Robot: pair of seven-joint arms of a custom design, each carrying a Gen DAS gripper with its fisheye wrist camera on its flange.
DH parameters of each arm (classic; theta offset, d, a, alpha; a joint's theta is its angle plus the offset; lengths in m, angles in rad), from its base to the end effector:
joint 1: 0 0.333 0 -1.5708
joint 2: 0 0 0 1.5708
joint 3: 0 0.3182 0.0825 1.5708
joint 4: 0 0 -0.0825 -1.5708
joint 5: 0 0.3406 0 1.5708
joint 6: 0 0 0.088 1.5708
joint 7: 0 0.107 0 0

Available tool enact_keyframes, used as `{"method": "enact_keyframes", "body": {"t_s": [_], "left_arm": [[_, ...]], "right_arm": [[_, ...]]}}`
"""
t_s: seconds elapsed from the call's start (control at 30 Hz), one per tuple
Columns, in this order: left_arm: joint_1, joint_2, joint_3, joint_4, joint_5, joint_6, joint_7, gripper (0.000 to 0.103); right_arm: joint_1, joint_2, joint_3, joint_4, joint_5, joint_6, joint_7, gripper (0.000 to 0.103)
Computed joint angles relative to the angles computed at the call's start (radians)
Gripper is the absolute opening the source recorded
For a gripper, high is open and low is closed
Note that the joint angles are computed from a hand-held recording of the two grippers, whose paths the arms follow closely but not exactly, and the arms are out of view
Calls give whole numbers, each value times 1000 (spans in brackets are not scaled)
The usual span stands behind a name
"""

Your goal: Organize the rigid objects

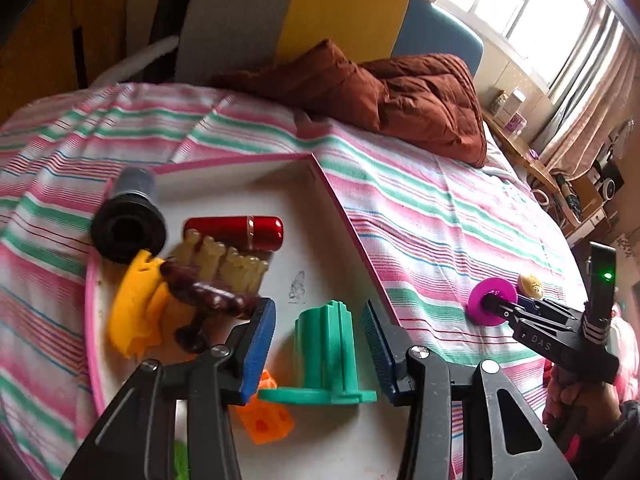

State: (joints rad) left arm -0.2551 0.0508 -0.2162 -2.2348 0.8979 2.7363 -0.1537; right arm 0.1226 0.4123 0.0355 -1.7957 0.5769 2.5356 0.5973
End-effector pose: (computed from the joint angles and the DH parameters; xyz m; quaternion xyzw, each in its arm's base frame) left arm 0.4554 -0.2648 0.4176 -0.8132 0.4838 -0.2711 0.1766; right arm 0.6359 0.0925 0.3807 -0.8764 0.4074 -0.0689 0.2474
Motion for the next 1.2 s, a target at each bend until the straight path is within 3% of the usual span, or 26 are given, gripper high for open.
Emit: {"method": "enact_keyframes", "body": {"t_s": [0.17,0.3,0.47,0.8,0.93,1.0,1.2], "left_arm": [[-37,-78,-39,-27,70,-125,-81,46],[-55,-100,-61,-71,48,-82,-84,38],[-65,-33,-58,-40,-22,-65,-14,29],[-44,29,-13,14,-11,-96,-27,29],[-43,5,-14,-14,5,-71,-58,31],[-49,-14,-22,-24,23,-83,-82,43],[-83,-72,-66,-36,39,-198,-127,47]], "right_arm": [[2,-1,1,-4,1,10,-5,33],[2,-4,0,-9,1,17,-8,33],[3,-7,1,-16,2,27,-10,33],[1,-7,1,-16,3,28,-18,33],[5,-6,1,-16,1,35,-18,33],[5,-7,1,-18,1,39,-19,33],[10,-15,4,-37,2,70,-33,31]]}}
